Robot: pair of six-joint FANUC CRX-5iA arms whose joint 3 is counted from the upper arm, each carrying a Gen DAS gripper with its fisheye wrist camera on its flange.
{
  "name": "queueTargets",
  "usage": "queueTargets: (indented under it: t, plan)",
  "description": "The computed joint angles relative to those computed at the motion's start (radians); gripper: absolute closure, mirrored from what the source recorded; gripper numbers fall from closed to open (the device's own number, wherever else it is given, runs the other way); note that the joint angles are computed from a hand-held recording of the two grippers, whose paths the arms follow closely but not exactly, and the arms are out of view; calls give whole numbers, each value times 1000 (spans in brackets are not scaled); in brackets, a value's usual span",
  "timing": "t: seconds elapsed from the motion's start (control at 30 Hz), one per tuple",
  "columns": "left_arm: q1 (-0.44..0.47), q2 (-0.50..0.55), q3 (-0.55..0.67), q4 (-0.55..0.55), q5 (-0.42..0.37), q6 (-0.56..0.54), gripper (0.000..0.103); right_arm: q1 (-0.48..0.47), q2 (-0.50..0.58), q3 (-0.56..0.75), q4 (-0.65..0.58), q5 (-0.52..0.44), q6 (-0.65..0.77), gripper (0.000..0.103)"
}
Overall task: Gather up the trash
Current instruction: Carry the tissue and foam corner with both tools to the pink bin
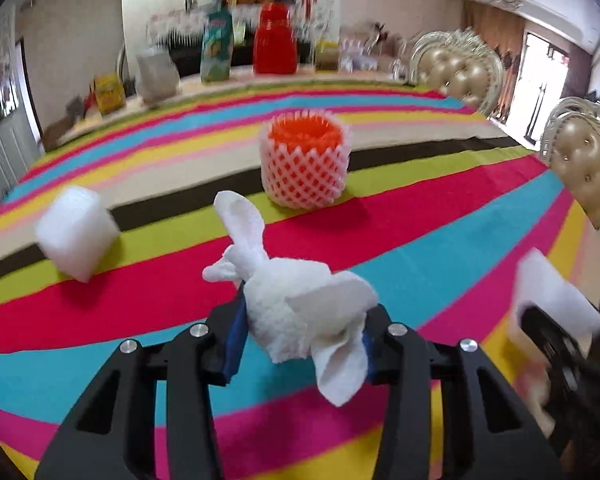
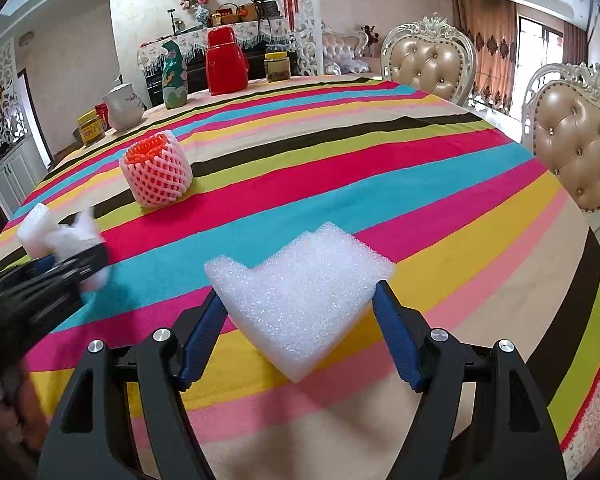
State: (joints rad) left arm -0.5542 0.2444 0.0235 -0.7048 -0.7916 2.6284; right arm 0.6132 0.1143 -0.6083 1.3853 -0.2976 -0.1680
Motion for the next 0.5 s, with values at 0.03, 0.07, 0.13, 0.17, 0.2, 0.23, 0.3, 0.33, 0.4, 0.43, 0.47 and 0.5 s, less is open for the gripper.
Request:
queueTargets:
  t: [0.03,0.07,0.13,0.17,0.2,0.23,0.3,0.33,0.4,0.43,0.47,0.5]
  plan:
    - [-18,-12,-10,-28,-10,25,60,-2,-1,-1,6,3,-4,34]
    - [-41,-33,-29,-65,-18,69,60,-4,-2,-4,16,5,-13,34]
    - [-67,-63,-64,-109,-14,139,60,-6,-4,-6,32,6,-23,34]
    - [-85,-76,-81,-135,-13,175,60,-9,-5,-9,43,9,-30,34]
    - [-104,-81,-87,-157,-26,199,60,-13,-6,-11,58,15,-39,34]
    - [-113,-86,-90,-163,-34,203,60,-24,-11,-18,95,28,-64,34]
    - [-137,-98,-95,-181,-40,211,60,-56,-27,-39,222,58,-152,34]
    - [-151,-104,-96,-195,-49,220,60,-72,-43,-56,301,65,-200,34]
    - [-170,-116,-103,-208,-56,226,60,-71,-67,-80,322,68,-191,33]
    - [-179,-120,-107,-212,-57,231,60,-61,-79,-93,293,63,-163,33]
    - [-189,-123,-112,-215,-55,235,60,-58,-96,-110,288,60,-153,33]
    - [-198,-124,-115,-215,-53,237,60,-62,-110,-123,298,62,-157,33]
